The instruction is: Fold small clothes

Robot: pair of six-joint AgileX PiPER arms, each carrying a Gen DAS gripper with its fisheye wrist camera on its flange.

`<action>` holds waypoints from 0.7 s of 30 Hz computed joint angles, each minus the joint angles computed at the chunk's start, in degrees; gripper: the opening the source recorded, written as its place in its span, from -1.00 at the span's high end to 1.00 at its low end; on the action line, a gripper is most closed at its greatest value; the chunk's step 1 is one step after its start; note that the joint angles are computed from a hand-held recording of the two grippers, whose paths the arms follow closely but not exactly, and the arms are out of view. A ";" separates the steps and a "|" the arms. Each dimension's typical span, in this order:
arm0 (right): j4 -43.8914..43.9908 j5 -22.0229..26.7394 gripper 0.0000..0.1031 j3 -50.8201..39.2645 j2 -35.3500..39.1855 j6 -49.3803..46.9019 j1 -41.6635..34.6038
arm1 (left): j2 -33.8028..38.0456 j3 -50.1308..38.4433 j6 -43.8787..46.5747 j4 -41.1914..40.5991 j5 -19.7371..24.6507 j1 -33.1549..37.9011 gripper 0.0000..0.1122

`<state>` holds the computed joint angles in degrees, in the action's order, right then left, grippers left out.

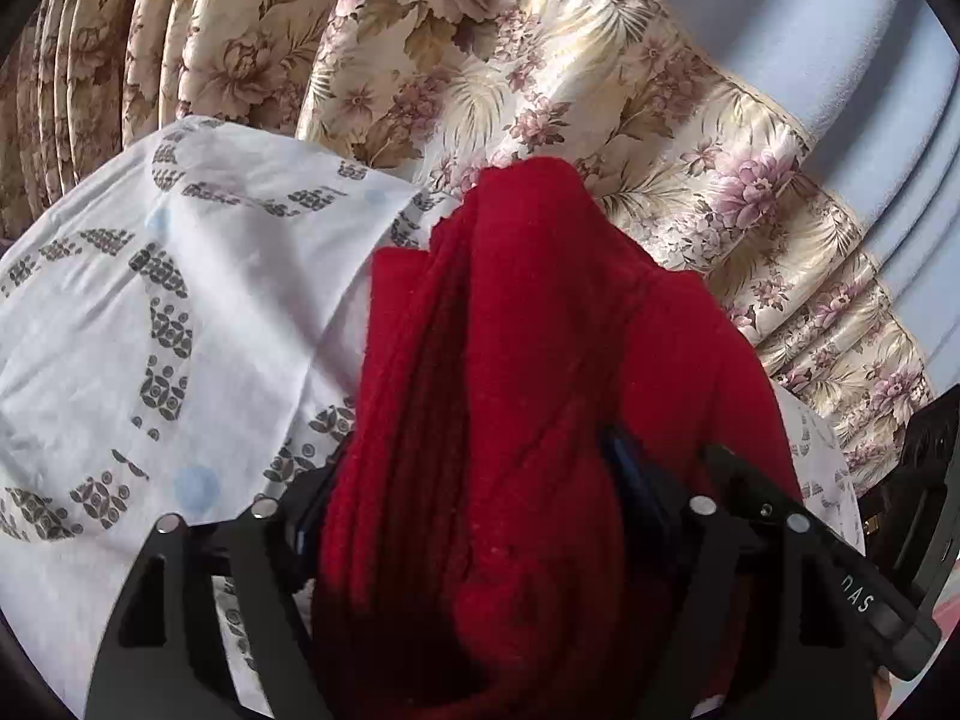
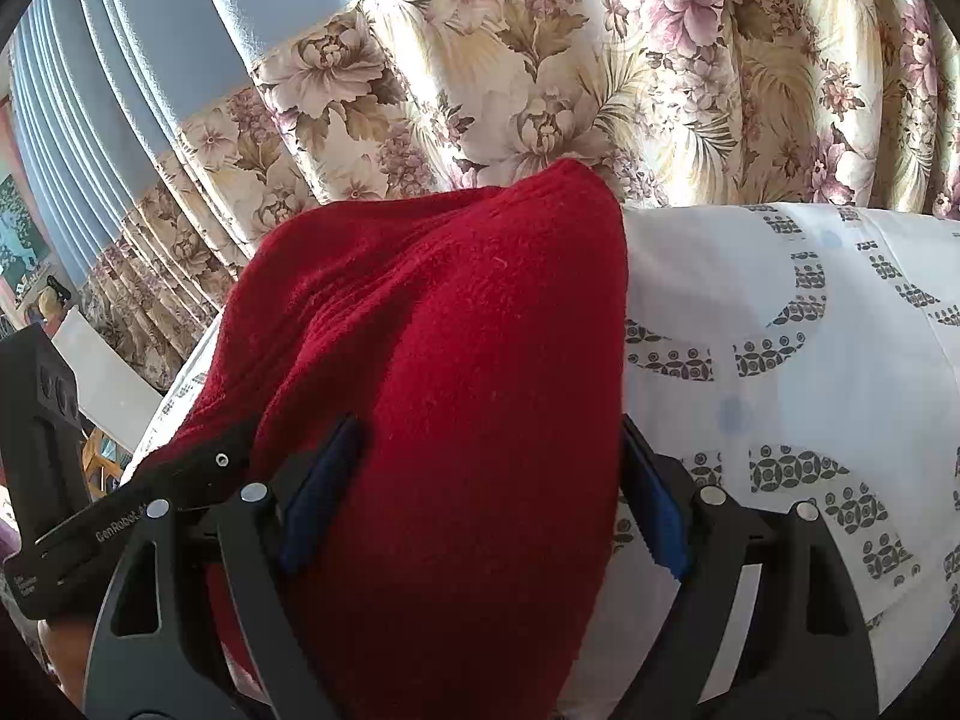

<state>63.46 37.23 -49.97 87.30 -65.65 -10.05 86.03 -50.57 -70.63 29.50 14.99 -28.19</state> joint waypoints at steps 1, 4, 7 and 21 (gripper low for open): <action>0.05 0.21 -0.59 -0.02 0.02 -0.15 -0.04 | 0.00 0.01 0.36 -0.46 -0.10 0.01 -0.34; 0.04 0.63 -0.40 0.04 -0.44 -0.94 0.28 | -0.14 -0.57 -0.99 1.65 1.21 -0.84 -0.13; 0.42 1.41 -0.15 -0.12 -0.68 -1.95 0.27 | -0.33 -1.89 -5.24 6.74 4.67 -2.96 0.08; -6.68 14.68 0.10 -8.81 -7.28 -4.42 -13.28 | 2.10 -15.49 -9.74 14.14 18.85 -16.16 0.24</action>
